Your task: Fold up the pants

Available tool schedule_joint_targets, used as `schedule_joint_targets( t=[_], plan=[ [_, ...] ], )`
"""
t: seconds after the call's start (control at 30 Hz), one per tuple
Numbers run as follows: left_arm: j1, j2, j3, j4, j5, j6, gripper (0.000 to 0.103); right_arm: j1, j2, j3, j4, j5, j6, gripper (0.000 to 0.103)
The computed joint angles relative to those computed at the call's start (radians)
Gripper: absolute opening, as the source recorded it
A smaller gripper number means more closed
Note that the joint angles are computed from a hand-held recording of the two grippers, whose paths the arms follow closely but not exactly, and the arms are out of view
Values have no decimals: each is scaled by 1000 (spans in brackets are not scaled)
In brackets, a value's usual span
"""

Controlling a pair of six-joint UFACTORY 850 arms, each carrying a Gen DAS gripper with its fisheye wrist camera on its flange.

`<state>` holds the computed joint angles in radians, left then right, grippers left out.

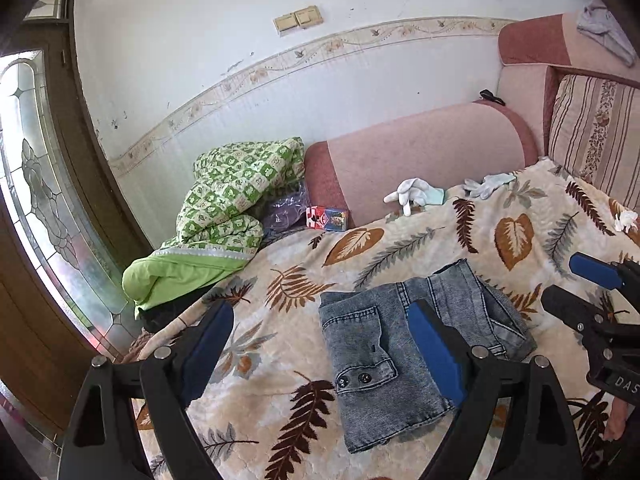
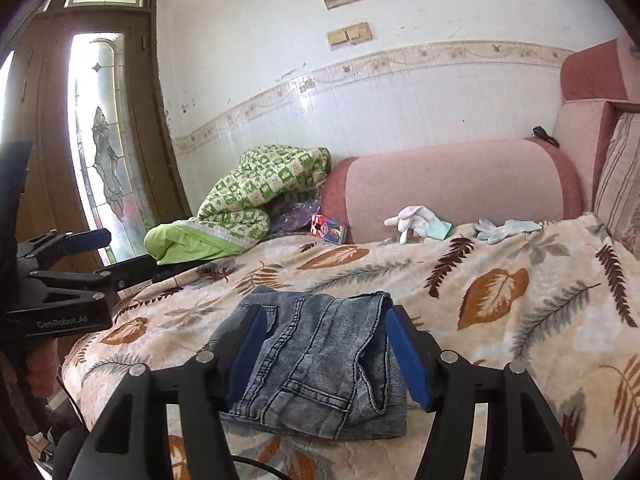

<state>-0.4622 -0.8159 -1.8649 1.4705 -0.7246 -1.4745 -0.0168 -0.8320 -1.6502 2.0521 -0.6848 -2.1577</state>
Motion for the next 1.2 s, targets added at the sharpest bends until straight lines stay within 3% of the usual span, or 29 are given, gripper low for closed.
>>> schedule_joint_targets(
  t=[0.27,0.37,0.5,1.2],
  plan=[
    [-17,88,124,91,20,-123,90,-5,160,216,144,-24,-203,70],
    [-18,116,165,126,9,-173,98,-5,197,259,168,-24,-219,70],
    [-16,155,223,171,10,-239,98,7,242,307,207,-10,-274,70],
    [16,303,453,277,-15,-459,103,92,321,385,247,47,-401,70]
  ],
)
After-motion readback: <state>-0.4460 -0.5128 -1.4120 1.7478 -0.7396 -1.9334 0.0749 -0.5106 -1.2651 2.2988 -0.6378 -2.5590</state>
